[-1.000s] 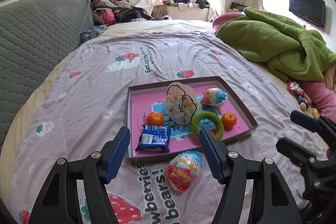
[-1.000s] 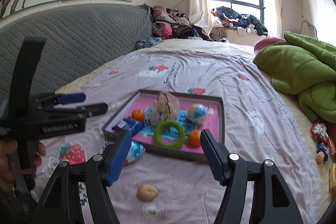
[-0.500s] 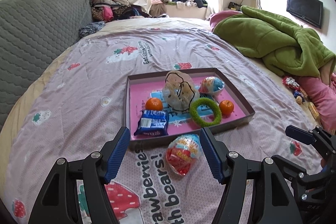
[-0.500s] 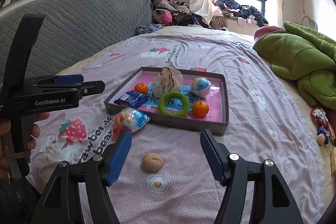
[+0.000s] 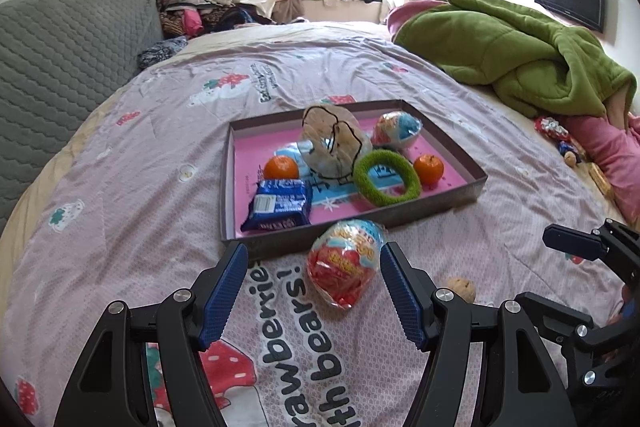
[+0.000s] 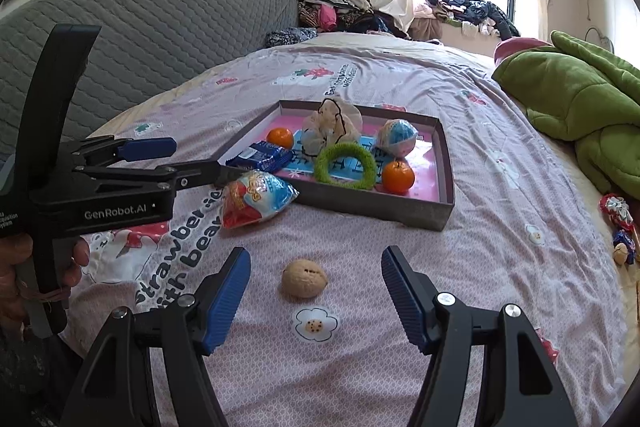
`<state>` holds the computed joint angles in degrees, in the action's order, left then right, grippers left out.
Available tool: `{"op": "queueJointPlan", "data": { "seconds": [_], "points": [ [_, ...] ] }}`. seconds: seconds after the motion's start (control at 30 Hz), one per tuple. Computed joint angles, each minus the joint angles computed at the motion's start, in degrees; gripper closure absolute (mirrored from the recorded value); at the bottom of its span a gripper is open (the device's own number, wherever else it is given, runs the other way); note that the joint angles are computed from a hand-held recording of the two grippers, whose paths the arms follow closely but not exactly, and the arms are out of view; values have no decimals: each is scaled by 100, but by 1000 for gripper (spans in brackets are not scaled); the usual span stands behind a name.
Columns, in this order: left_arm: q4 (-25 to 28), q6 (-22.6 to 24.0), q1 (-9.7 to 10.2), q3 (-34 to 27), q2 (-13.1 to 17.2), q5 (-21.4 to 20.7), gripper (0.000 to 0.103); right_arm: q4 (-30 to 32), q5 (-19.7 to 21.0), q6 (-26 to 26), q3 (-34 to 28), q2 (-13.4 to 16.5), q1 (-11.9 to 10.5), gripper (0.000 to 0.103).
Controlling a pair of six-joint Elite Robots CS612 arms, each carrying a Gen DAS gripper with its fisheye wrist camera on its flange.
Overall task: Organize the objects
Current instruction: 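Withdraw both open grippers back from the tray, then move the right gripper over the walnut while the left approaches the red-wrapped Kinder egg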
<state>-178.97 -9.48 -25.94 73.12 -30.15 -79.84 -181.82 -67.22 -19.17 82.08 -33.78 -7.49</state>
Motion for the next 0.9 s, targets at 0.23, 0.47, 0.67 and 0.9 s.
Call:
{"op": "queueJointPlan", "data": {
  "seconds": [0.23, 0.47, 0.67, 0.9],
  "points": [
    [363, -27, 7, -73, 51, -125, 33, 267, 29, -49, -23, 18, -2, 36],
    [504, 114, -5, -144, 123, -183, 33, 433, -23, -173, -49, 49, 26, 36],
    [618, 145, -2, -228, 193, -238, 33, 540, -93, -221, -94, 91, 46, 36],
    [655, 217, 30, -357, 288, -342, 33, 619, -139, -217, -149, 133, 46, 36]
  ]
}}
